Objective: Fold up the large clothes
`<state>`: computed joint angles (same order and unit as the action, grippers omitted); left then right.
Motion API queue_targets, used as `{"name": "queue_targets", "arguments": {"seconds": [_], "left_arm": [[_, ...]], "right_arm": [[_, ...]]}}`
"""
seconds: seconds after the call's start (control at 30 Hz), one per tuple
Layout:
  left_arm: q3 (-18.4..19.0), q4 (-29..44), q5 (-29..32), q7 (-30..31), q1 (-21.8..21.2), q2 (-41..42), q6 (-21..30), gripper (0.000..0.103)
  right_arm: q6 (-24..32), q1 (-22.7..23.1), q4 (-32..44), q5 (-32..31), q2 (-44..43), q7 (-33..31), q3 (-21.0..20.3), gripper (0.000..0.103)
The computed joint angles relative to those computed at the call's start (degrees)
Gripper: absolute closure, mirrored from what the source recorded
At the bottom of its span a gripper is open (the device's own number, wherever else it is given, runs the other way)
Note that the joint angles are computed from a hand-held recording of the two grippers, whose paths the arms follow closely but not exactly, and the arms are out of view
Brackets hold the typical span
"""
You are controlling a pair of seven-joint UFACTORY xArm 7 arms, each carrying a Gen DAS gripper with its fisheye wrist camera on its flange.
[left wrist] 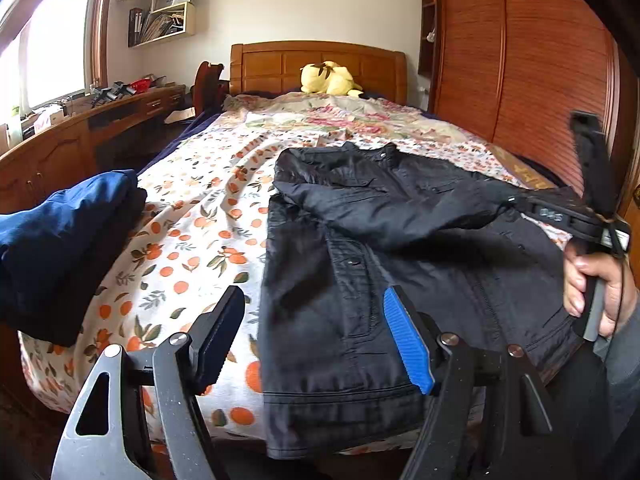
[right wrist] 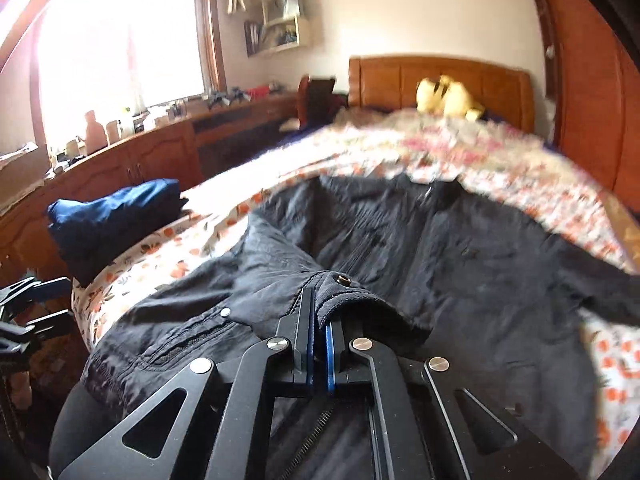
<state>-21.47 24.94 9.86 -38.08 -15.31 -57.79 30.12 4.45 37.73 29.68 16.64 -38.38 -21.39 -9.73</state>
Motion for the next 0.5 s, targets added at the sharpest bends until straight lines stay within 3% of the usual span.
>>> {"name": "queue_targets", "arguments": {"seconds": [0.23, 0.37, 0.43, 0.5], "left_arm": [[-2.1, 1.2, 0.2, -1.8, 0.1, 2.6, -2.7, 0.030], [-2.9, 2.4, 0.7, -2.5, 0.1, 5.1, -4.0, 0.030], [-3.2, 3.0, 1.1, -2.7, 0.1, 6.1, -4.3, 0.030], [-3.6, 3.7, 1.6, -3.0, 0.1, 6.9, -4.2, 0.030]], "right_arm": [[2.2, -12.6, -9.0, -4.8, -15.3, 2.7, 4.7, 0.099], [3.8, -18.9, -12.5, -8.5, -18.2, 3.9, 7.5, 0.099], [5.0, -19.7, -13.4, -9.6, -17.2, 4.5, 7.7, 0.099], [7.4, -17.5, -13.5, -9.0, -16.4, 4.4, 5.3, 0.099]]}}
